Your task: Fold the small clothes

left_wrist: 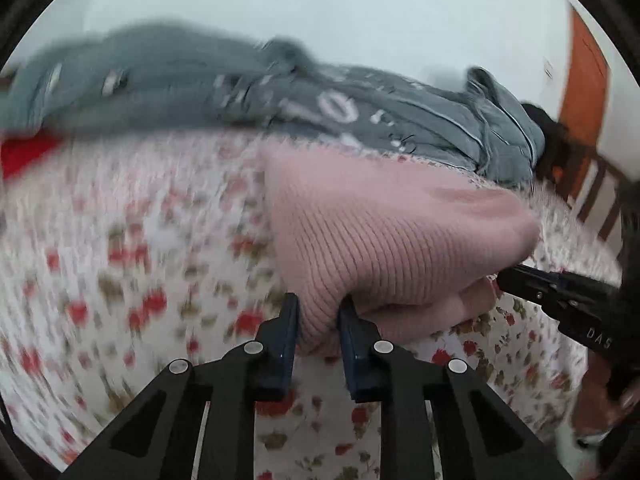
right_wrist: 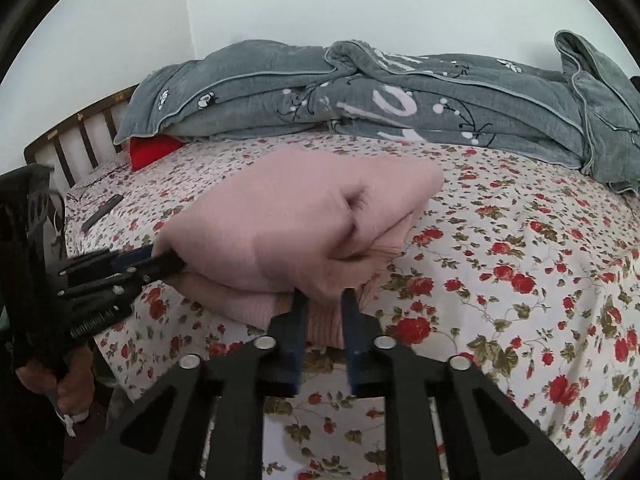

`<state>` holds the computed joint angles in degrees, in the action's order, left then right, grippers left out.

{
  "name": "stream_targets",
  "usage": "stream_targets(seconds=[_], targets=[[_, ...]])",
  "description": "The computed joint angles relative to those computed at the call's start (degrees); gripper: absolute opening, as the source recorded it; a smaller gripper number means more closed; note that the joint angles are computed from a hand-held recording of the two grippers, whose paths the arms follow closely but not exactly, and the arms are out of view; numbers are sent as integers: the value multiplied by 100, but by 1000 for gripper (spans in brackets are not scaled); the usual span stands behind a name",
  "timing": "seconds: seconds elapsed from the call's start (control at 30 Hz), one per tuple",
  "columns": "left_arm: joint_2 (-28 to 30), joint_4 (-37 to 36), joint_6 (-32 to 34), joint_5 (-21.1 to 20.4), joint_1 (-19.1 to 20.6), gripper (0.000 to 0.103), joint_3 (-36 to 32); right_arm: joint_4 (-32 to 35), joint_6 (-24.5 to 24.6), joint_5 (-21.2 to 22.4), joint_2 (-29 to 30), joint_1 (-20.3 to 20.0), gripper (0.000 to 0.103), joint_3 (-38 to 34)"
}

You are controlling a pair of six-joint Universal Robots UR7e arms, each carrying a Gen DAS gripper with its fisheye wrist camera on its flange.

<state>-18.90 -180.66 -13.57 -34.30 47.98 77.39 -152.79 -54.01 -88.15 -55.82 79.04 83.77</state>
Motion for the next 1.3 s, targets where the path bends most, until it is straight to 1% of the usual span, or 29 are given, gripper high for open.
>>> stream_targets(seconds=[0.1,0.2,0.23,0.27,0.33,0.43,0.47,0.5,0.53,0.57,0.6,0.63,0.67,0.7,0.73,0.77,0.8,0.87,0.9,0.93,0.97,1.0,1.03,1.07,1.1,1.13,1.17,1.23,1.3], targets=[[-30,-278,59,-62,10,21,184,32,-63,-27,32,26,12,5],[-93,-135,181,-154,-34,31,251,126,-137,-29,19,33,12,17],[-86,-39,226,-178,-43,39,236,287,-157,50,-6,11,13,-19],[-67,62,297,-171,-48,42,188,384,-152,99,-28,-3,15,-40],[33,250,394,59,-61,42,38,562,-125,221,-83,-31,21,-68],[177,619,332,284,-37,40,-227,678,-8,595,-189,-86,44,-81],[205,526,367,281,-43,34,-245,656,35,734,-212,-89,47,-73],[218,366,416,262,-49,33,-239,638,58,792,-207,-76,48,-78],[241,87,520,303,-79,27,-210,578,66,747,-168,-36,48,-84],[273,-348,772,337,-120,22,-170,508,65,662,-121,-1,45,-86],[290,-708,1026,314,-148,20,-130,402,67,567,-76,32,24,-71],[303,-973,1209,326,-172,19,-85,329,31,481,-11,60,7,-70],[284,-1010,1238,323,-171,18,-42,342,-11,437,12,72,7,-80],[250,-921,1176,300,-147,18,2,252,-55,504,9,54,7,-42],[217,-701,1009,283,-92,18,32,59,-69,670,-27,3,7,60],[183,-459,806,270,-47,18,67,40,-40,821,-49,-60,7,91],[146,-203,581,265,-6,18,101,255,15,771,-14,-90,7,1],[84,-142,421,161,22,21,200,486,175,287,158,-72,7,-202],[25,-169,352,85,20,22,293,729,220,116,243,-87,7,-333],[-64,-143,243,2,8,26,416,875,228,118,255,-109,7,-385],[-138,-130,174,-3,-5,35,517,1025,258,156,222,-128,8,-429],[-204,-180,169,21,-20,40,616,1221,256,278,144,-138,12,-474],[-260,-297,202,54,-33,49,715,1311,211,433,55,-147,18,-480],[-307,-431,248,72,-44,51,791,1276,163,552,-25,-148,22,-451],[-373,-548,268,99,-58,51,855,1191,96,686,-107,-151,32,-403],[-405,-562,242,137,-62,51,849,977,15,880,-195,-141,37,-353],[-440,-600,221,158,-60,51,799,768,7,945,-217,-120,40,-331],[-437,-619,277,-1,-8,51,515,377,32,890,-143,-15,40,-391],[-350,-284,306,-187,47,51,27,161,79,758,40,117,40,-562]])
